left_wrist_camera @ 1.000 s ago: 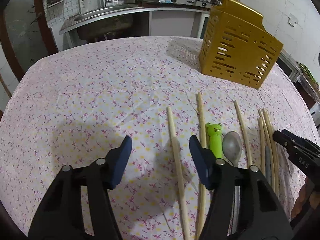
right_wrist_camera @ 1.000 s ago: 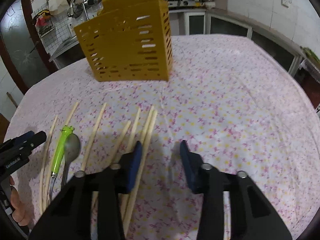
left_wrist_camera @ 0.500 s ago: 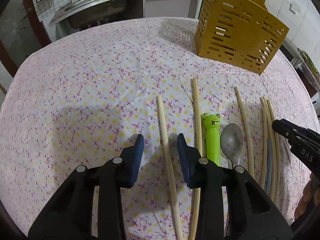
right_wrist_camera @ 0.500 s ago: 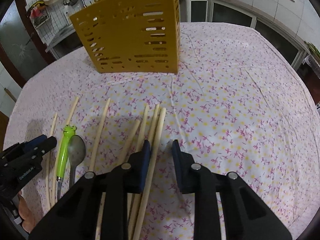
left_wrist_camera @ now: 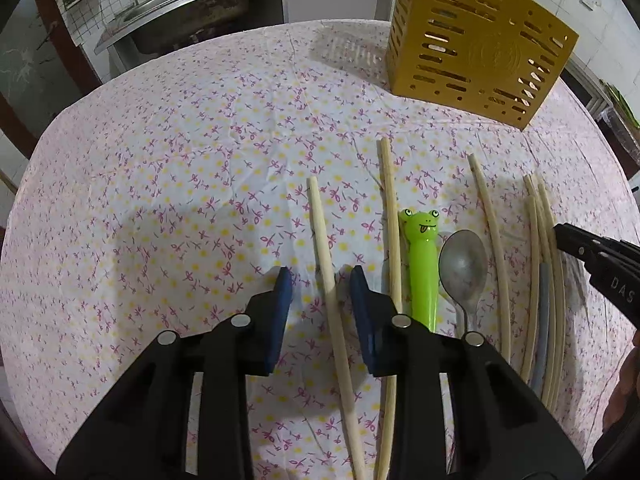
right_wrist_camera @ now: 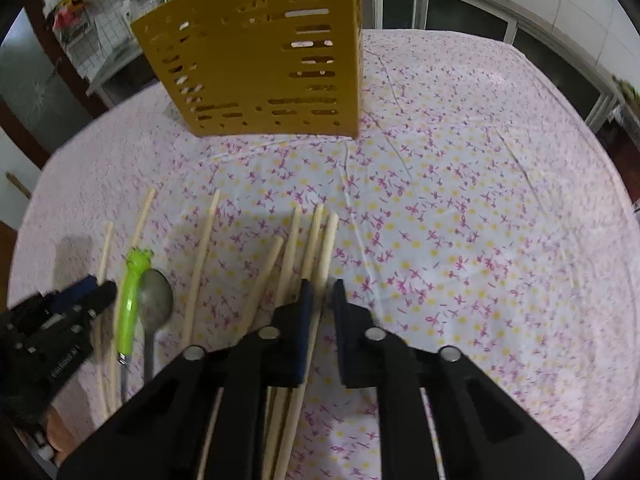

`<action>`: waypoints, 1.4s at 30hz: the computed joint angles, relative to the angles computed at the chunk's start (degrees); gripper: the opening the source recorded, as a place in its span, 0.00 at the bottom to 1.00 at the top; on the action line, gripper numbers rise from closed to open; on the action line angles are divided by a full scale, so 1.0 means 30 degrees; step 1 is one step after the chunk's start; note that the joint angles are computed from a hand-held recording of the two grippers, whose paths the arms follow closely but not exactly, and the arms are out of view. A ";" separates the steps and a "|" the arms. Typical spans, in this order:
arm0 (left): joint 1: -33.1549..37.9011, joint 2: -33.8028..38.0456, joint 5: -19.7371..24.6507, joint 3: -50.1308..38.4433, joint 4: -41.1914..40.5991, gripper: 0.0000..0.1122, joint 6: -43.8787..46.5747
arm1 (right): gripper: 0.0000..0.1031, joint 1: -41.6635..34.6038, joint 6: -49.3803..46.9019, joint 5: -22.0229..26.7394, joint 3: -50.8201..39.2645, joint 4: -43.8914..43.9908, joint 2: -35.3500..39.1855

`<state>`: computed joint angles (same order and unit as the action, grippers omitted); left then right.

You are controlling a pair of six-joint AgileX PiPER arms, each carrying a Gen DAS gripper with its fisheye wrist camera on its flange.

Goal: Organize utensils
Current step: 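Close the left tool on a wooden chopstick while the right tool grasps another chopstick, then lift the chopsticks with both tools and carry them over the yellow holder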

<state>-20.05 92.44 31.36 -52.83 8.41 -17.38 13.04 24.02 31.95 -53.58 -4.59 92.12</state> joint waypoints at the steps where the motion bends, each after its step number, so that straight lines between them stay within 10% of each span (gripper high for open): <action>1: 0.0046 -0.0051 0.0017 0.0047 -0.0137 0.22 0.0212 | 0.09 0.0035 0.0059 -0.0176 0.0160 -0.0111 -0.0046; 15: -0.0121 0.0332 0.0280 -0.0690 0.0844 0.06 -0.0116 | 0.08 -0.0178 -0.0335 -0.0386 0.0150 0.0673 -0.0059; 42: 0.3208 -0.7444 -0.1586 0.2230 -1.1204 0.04 1.2112 | 0.06 -0.0936 -0.1993 -0.4251 0.4149 0.1654 -0.8268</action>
